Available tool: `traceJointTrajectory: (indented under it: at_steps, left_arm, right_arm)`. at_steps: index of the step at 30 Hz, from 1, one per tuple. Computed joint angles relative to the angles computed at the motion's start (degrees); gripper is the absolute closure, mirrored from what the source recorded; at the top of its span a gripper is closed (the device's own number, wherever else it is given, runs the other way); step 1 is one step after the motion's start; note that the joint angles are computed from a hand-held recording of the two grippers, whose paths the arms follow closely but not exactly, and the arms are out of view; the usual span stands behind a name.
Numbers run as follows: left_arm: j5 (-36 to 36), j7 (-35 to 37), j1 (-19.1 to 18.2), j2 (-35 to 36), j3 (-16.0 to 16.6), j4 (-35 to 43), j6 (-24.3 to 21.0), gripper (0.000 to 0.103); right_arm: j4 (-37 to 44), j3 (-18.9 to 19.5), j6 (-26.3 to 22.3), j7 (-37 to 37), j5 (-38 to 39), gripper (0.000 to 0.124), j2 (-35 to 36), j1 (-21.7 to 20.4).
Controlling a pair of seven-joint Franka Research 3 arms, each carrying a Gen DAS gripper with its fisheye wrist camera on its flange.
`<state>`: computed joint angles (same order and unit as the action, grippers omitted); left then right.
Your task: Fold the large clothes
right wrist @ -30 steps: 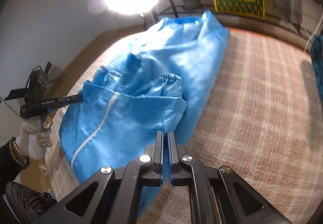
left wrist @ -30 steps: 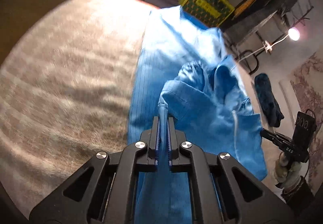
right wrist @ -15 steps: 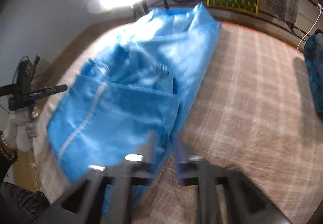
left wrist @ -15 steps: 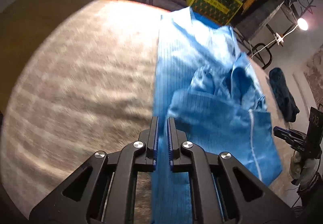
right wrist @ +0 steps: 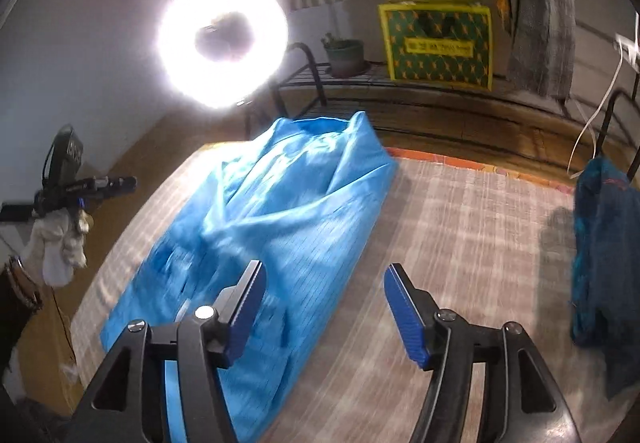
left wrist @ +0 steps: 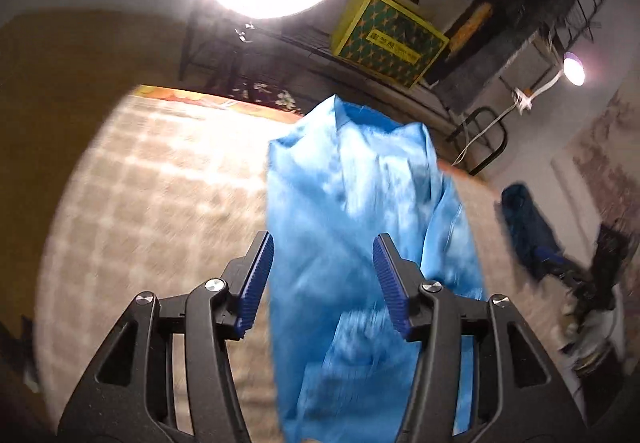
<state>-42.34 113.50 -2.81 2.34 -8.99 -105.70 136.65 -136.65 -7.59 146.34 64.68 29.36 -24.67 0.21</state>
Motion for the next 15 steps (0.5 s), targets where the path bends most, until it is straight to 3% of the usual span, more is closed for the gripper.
traceJointTrajectory:
  at_steps: [4,7,15]
  left_arm:
    - [1.0,-3.8,0.7,9.7,-1.4,9.1,-1.7,0.05]
    - [2.5,-6.0,1.8,16.4,-3.5,15.2,-2.3,0.05]
    - [6.7,-10.9,4.1,29.6,-8.4,29.2,-5.3,0.05]
  right_arm:
    - [7.6,-4.8,-1.9,-6.2,10.8,0.06,11.1,2.3]
    - [13.0,-5.6,-5.2,-10.0,19.0,0.06,18.3,1.1]
    - [23.4,-1.1,-7.7,-11.8,26.0,0.056,32.1,-5.1]
